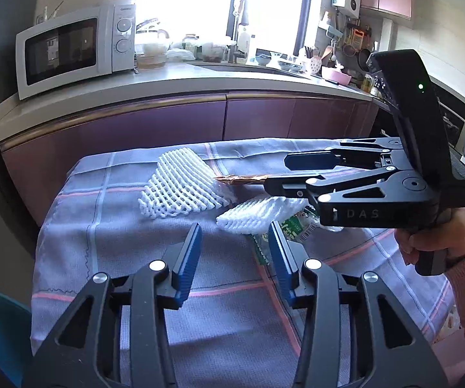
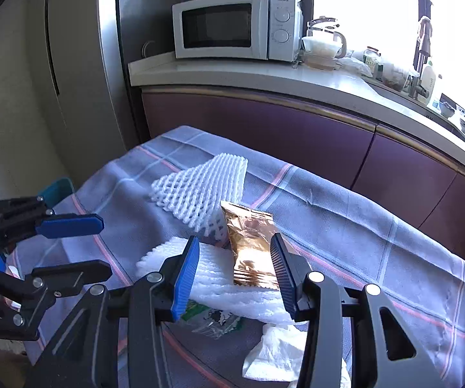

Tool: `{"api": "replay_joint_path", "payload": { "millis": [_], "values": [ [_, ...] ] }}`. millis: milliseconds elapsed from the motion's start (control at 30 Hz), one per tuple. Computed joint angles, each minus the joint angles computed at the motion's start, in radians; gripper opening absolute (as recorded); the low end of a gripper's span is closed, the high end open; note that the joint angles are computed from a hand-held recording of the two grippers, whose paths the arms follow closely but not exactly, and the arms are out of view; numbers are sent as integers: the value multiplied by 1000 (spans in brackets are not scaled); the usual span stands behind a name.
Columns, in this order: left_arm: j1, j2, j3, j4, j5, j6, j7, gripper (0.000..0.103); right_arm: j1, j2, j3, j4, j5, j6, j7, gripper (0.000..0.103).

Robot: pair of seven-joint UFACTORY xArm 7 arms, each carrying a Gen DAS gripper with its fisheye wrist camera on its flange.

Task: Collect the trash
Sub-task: 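Grasp the white foam net with the left tool while the right tool grasps the gold foil bag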

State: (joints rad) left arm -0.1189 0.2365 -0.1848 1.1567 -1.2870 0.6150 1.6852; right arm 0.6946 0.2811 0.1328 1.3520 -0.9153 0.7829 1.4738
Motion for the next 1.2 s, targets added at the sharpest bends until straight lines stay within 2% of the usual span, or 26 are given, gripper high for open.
{"api": "replay_joint_path", "payload": {
  "millis": [167,300,433,700,933,1033,1100,1167,1200],
  "values": [
    [-8,36,-12,36,43,-7,-19,45,-6,9,2,-5,35,1,-53,43],
    [-7,53,-22,50,67,-4,-27,48,-16,-2,-3,-36,43,-40,-40,29],
    [4,78,-24,72,124,40,-97,48,-21,-16,-5,-65,29,-79,-10,23],
    [43,138,-30,136,229,217,-249,51,-28,-42,-3,-105,-21,-114,65,11],
    [62,219,-44,238,277,365,-391,53,-39,-64,8,-125,-51,-114,105,11],
    [64,243,-53,264,285,394,-427,53,-44,-70,13,-131,-63,-114,119,10],
    [66,264,-59,288,290,417,-454,46,-46,-72,15,-134,-71,-112,129,10],
    [61,269,-65,293,292,409,-462,21,-50,-77,17,-142,-76,-122,139,5],
    [58,269,-67,290,292,399,-465,16,-51,-79,18,-145,-81,-120,146,4]
  ]
}}
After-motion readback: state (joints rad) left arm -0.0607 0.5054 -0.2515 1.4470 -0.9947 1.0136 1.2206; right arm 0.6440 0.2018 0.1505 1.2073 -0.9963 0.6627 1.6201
